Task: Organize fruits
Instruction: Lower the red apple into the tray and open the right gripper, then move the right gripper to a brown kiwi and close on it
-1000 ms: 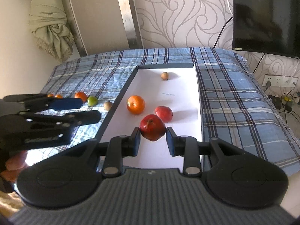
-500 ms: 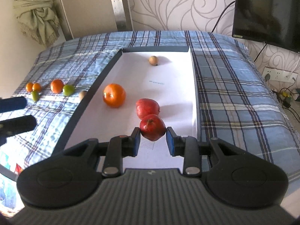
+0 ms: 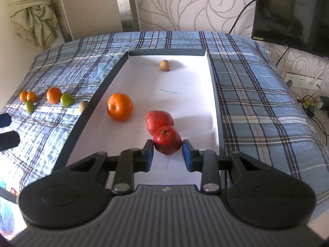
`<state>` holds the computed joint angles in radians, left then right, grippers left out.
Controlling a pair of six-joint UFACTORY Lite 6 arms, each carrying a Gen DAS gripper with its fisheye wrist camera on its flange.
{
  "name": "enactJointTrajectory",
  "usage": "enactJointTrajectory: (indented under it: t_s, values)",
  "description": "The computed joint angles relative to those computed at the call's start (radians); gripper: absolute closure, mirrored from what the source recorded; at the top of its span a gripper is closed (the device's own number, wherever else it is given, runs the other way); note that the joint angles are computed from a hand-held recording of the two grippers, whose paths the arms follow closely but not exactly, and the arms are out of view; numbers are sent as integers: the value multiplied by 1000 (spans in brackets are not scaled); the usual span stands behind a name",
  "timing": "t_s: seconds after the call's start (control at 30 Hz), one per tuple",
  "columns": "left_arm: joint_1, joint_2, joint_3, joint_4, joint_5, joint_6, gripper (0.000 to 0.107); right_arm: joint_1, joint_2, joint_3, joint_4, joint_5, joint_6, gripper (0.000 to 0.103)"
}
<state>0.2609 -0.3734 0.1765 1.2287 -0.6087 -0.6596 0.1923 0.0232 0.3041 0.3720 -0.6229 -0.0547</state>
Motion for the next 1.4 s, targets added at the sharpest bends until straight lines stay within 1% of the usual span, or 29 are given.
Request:
enactJointTrajectory:
  t_s: [0.17,0.27,0.47,0.63,0.8,1.1,1.27,1.4]
  values:
    - [43,98,58,41,-44,23,46,46,-26,-10,114,-13,-38,67]
    - [70,161,102,79,-68,26,46,99,-57,-29,215,-38,-71,67]
    - [106,247,179,148,-103,25,46,235,-110,-19,470,-72,-218,67]
    - [158,317,249,221,-128,17,46,371,-120,38,609,-96,-297,67]
    - [237,391,329,296,-154,6,46,479,-7,176,640,-108,-338,67]
    - [364,529,502,393,-186,-15,46,509,278,460,591,-47,-339,67]
    - [404,611,609,429,-204,-26,46,493,422,619,713,-24,-441,68]
    - [420,679,692,457,-220,-35,46,480,498,699,808,-30,-523,68]
